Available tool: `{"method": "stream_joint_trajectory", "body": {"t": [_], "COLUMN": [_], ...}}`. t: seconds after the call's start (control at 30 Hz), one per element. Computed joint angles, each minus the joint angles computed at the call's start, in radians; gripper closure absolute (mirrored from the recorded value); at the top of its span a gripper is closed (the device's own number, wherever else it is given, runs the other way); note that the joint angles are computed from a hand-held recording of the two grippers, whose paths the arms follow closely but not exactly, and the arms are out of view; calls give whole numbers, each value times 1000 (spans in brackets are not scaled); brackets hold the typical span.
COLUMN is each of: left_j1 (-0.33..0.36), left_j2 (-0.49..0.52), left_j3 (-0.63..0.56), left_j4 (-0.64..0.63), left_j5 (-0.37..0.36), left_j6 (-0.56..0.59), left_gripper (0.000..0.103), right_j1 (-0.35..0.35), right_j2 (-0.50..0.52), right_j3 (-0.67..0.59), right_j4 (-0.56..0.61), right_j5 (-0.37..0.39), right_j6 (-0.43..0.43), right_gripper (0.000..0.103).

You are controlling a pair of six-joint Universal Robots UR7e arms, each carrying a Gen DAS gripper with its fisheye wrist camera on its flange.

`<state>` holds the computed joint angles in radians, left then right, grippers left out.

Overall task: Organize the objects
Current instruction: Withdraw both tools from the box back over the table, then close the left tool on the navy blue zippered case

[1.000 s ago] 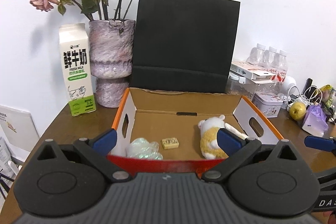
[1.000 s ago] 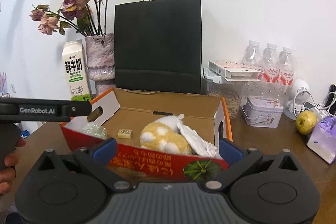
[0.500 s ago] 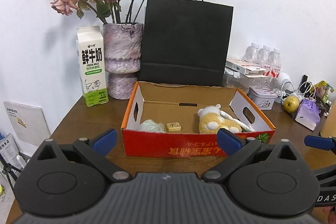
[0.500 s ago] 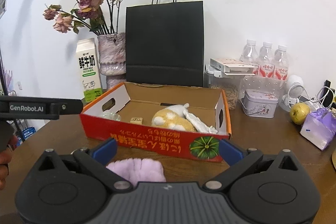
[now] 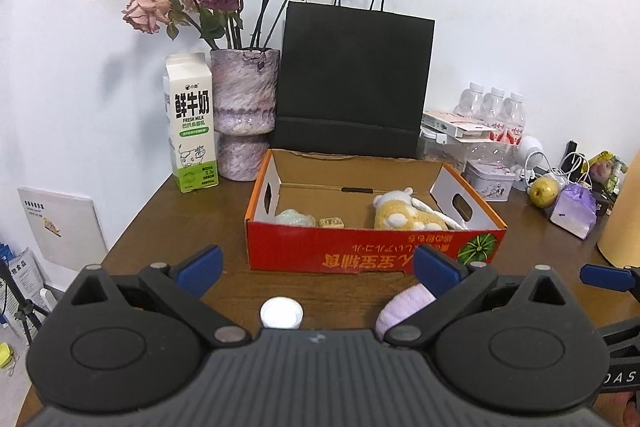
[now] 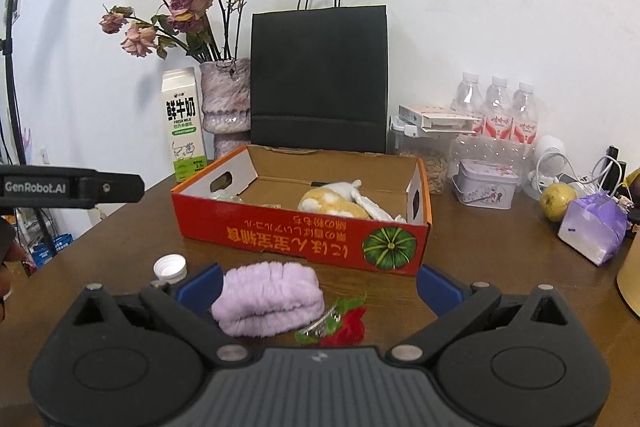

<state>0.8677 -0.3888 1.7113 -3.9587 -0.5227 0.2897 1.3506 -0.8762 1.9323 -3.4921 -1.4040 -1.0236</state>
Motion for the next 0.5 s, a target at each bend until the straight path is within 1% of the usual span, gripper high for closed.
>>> {"method": "stream_joint_trajectory", "body": {"t": [0.27,0.5], "left_j1": [-23,-36], "left_j2": [0,11], "left_j3": [58,98], "left_j4": [-42,-85], "left_j5": [37,53], "left_j6": [-26,-31], "left_gripper": [0,0], "right_j1": [-25,-46], "right_j2": [-23,-33], "right_j3": [54,91], "right_j4": [-19,-41], "right_j5": [7,19], "right_j6": [-17,-32], "right_gripper": [0,0]}}
